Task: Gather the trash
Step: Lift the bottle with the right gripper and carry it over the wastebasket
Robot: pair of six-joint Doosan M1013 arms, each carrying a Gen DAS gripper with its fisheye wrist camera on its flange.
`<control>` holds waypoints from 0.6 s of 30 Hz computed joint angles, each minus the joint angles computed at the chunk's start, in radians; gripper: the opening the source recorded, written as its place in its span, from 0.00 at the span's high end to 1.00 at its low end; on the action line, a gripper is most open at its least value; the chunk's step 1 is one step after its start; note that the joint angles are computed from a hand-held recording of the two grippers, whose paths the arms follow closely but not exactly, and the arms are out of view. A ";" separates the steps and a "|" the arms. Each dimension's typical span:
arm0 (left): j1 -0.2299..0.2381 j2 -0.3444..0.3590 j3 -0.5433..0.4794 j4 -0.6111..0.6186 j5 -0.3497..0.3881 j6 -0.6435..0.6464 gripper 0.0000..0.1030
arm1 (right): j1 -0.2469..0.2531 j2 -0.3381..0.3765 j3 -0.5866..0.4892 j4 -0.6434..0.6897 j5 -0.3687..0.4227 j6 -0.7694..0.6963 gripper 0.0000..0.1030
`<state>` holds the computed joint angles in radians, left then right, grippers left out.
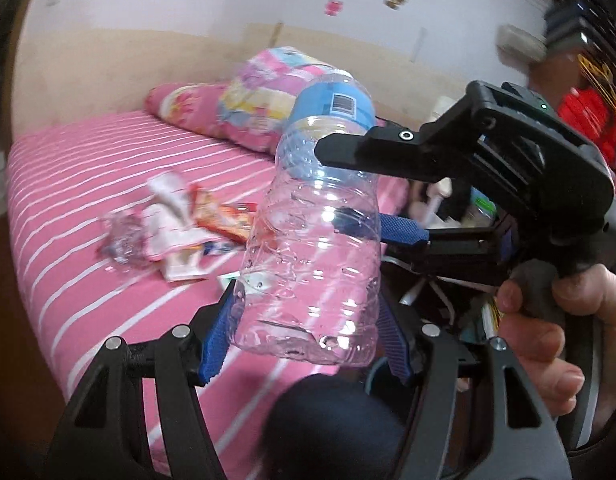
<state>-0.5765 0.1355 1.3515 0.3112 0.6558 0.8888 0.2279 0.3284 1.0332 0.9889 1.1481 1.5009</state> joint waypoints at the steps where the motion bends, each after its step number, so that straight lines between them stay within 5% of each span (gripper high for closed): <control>1: -0.006 0.009 -0.012 -0.019 0.002 0.026 0.40 | -0.016 -0.016 0.023 0.009 -0.011 -0.007 0.45; 18: -0.113 0.241 -0.265 -0.388 0.166 0.410 0.40 | -0.261 -0.178 0.348 0.054 -0.116 0.020 0.45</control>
